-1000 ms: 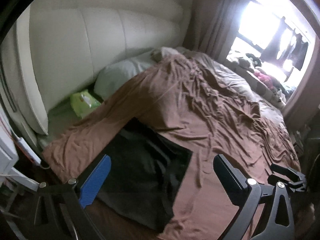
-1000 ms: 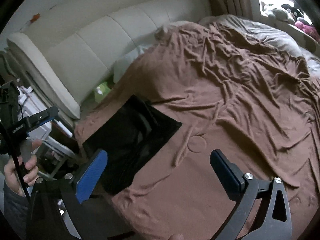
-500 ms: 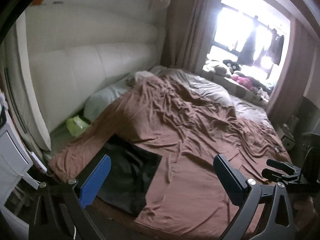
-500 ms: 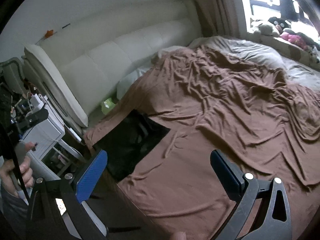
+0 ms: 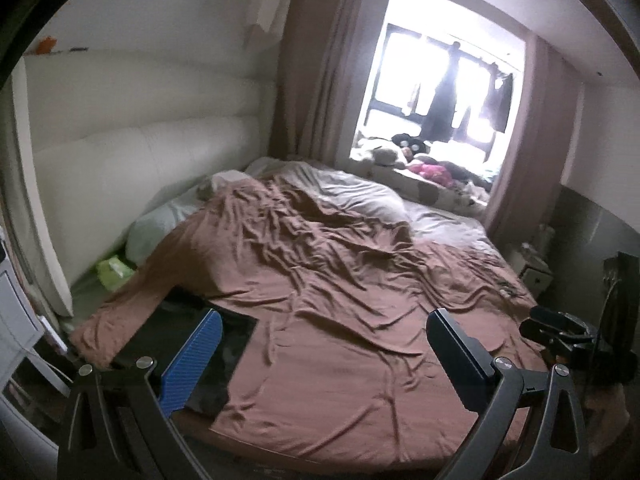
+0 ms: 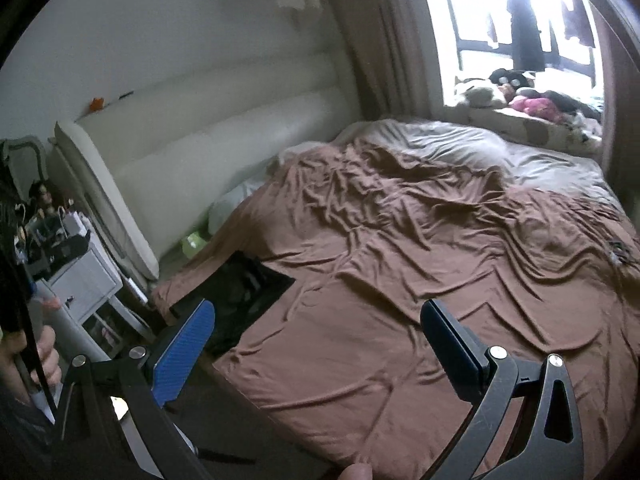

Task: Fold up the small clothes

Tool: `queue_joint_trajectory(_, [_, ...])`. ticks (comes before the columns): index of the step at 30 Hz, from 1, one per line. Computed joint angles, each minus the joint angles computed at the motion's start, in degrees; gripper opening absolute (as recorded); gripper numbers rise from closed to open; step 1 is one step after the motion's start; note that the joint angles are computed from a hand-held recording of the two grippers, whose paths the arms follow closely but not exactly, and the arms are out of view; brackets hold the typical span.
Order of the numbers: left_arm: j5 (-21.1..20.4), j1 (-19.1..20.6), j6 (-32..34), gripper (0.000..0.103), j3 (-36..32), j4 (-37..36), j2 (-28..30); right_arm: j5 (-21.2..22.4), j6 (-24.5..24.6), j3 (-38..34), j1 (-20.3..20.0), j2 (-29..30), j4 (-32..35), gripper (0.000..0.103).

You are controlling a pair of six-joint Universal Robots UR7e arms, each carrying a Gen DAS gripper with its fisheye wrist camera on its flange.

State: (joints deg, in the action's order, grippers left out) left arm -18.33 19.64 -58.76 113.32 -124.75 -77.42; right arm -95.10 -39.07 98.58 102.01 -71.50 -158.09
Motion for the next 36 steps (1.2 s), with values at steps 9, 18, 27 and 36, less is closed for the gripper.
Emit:
queue_joint_trajectory(9, [-0.27,-5.06,-4.36,0.103,0.06,3.15,2.56,1.39,-0.83,10.62,-1.13,-10.12,-5.13,0.103])
queue_joint_trajectory(18, [0.51,-9.9,-10.62,0.103,0.42,8.09,4.63,2.73,-3.86,17.23,-3.82,-17.51,-6.68,0.103])
queue_joint_trajectory(27, [2.74,-13.89,-17.66,0.103,1.85,13.01,7.45,5.29,-8.55,22.97,-8.32,-23.45,-9.55,0.103])
queue_joint_trajectory(36, [1.02,-16.38,-17.06,0.103,4.57,7.39,12.72,13.74,-15.22,29.07,-17.82,-31.33,-10.01,0.103])
